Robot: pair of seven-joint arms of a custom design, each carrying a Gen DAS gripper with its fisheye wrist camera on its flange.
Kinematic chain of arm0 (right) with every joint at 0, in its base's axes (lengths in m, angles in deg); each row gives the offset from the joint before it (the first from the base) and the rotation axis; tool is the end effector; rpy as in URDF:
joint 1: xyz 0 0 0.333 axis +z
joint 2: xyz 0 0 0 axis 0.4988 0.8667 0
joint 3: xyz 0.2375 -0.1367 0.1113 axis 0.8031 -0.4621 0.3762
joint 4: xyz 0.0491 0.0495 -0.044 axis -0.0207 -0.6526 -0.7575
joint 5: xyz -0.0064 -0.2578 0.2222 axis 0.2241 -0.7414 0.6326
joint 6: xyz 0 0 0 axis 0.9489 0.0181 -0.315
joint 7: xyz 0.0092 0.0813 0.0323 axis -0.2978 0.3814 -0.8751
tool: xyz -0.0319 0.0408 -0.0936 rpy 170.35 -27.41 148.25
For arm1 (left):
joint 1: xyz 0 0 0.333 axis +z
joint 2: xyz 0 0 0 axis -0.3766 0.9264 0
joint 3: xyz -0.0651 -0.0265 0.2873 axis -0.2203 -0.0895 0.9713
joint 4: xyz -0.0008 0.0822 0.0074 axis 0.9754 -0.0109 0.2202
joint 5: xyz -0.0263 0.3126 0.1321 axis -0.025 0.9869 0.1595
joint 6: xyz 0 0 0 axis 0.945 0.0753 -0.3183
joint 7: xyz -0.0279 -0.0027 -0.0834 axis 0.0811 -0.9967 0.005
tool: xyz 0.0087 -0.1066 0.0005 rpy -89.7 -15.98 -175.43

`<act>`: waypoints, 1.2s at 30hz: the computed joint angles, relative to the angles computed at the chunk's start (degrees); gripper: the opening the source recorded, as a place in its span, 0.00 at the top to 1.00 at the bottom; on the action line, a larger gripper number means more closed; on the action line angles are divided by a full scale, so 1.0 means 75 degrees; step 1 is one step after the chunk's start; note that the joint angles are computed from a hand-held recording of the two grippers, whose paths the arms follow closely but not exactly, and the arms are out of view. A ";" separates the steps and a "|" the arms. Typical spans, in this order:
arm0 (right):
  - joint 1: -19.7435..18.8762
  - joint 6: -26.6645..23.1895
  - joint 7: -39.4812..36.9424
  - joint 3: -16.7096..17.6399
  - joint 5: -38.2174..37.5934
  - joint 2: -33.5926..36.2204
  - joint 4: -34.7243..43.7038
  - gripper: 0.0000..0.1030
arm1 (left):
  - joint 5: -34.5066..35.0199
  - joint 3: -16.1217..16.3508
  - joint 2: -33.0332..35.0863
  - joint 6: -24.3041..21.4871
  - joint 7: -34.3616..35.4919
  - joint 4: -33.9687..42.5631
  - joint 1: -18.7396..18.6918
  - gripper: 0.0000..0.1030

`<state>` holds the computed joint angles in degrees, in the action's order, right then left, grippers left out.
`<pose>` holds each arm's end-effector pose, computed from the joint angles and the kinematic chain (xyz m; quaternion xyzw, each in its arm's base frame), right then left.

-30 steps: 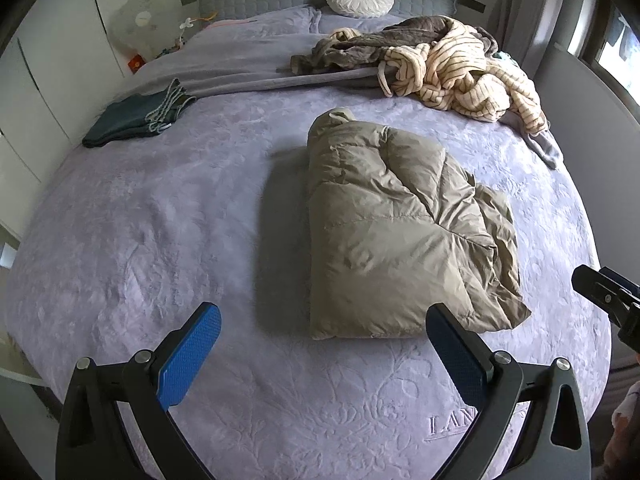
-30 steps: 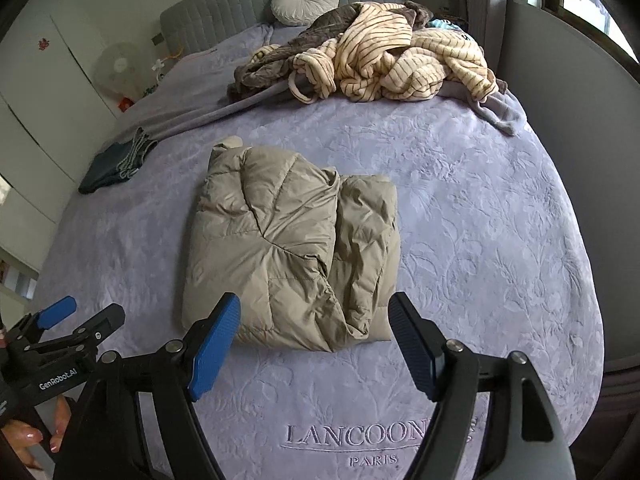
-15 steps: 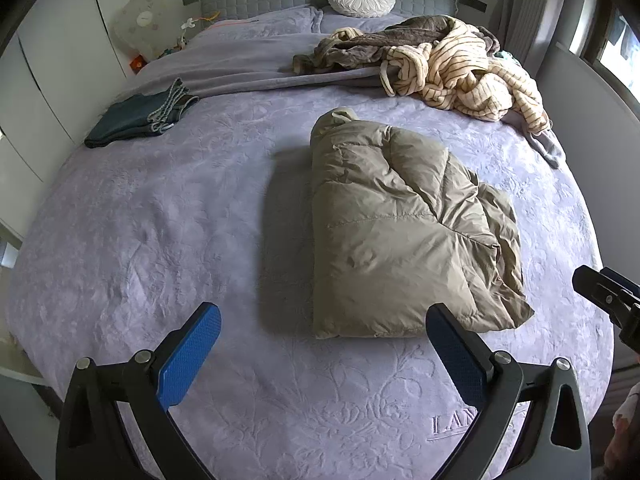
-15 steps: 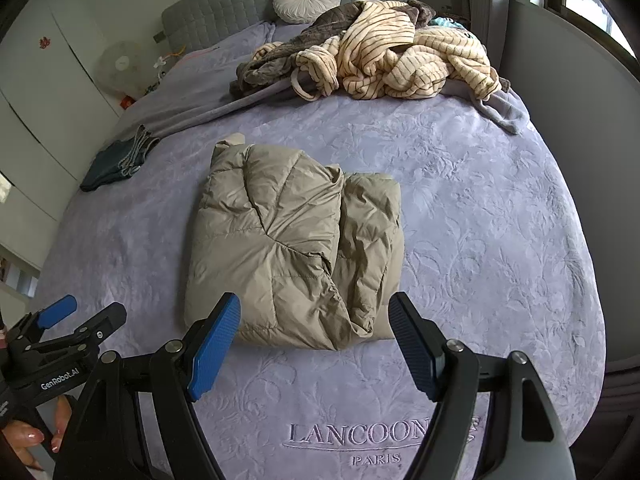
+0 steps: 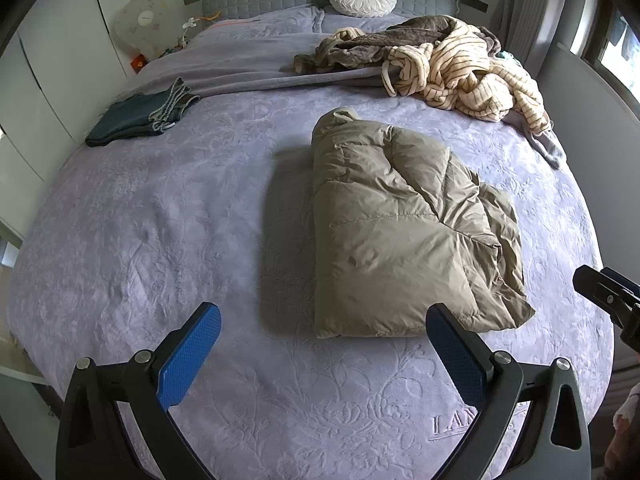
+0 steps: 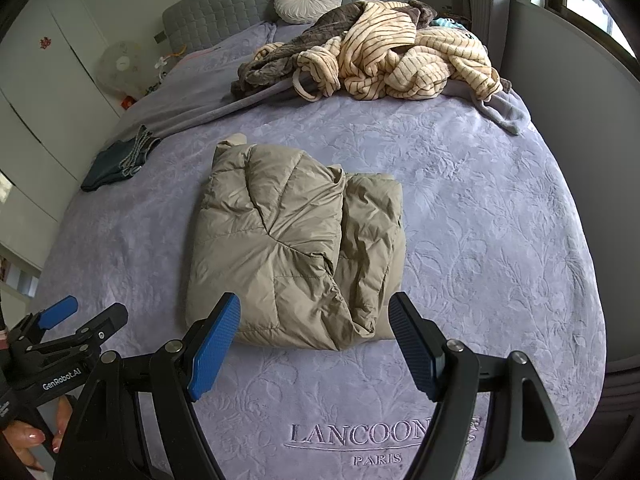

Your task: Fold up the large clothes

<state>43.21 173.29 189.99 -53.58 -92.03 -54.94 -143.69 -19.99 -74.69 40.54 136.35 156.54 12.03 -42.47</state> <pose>0.5900 0.1562 0.4860 -0.5683 0.7718 -0.1636 0.2337 0.6092 -0.2842 0.5239 -0.6271 0.7430 -0.1842 0.1443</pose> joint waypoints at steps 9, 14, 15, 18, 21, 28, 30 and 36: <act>0.0012 -0.0012 0.0051 0.0001 -0.0030 -0.0002 0.0005 0.23 | -0.0001 -0.0001 -0.0018 -0.0004 -0.0001 -0.0018 0.0000 0.00; 0.0012 -0.0016 0.0056 0.0005 -0.0030 -0.0010 -0.0003 0.23 | -0.0001 -0.0003 -0.0028 0.0001 -0.0004 -0.0033 0.0003 0.00; 0.0015 -0.0011 0.0065 0.0003 -0.0037 -0.0012 -0.0007 0.23 | 0.0003 -0.0001 -0.0033 0.0003 -0.0005 -0.0041 0.0003 0.00; 0.0015 -0.0006 0.0070 0.0004 -0.0040 -0.0016 -0.0012 0.23 | -0.0001 -0.0006 -0.0036 0.0011 0.0012 -0.0049 0.0010 0.00; 0.0018 -0.0006 0.0077 0.0003 -0.0049 -0.0019 -0.0017 0.23 | -0.0002 -0.0006 -0.0052 0.0019 0.0001 -0.0072 0.0010 0.00; 0.0025 0.0004 0.0110 0.0003 -0.0067 -0.0025 -0.0033 0.23 | 0.0003 -0.0013 -0.0071 0.0021 -0.0006 -0.0092 0.0010 0.00; 0.0026 0.0002 0.0112 0.0003 -0.0072 -0.0026 -0.0032 0.23 | 0.0012 -0.0009 -0.0077 0.0020 -0.0017 -0.0098 0.0004 0.00; 0.0043 0.0004 0.0170 0.0002 -0.0098 -0.0035 -0.0044 0.23 | 0.0049 -0.0002 -0.0165 0.0185 -0.0028 -0.0266 0.0016 0.00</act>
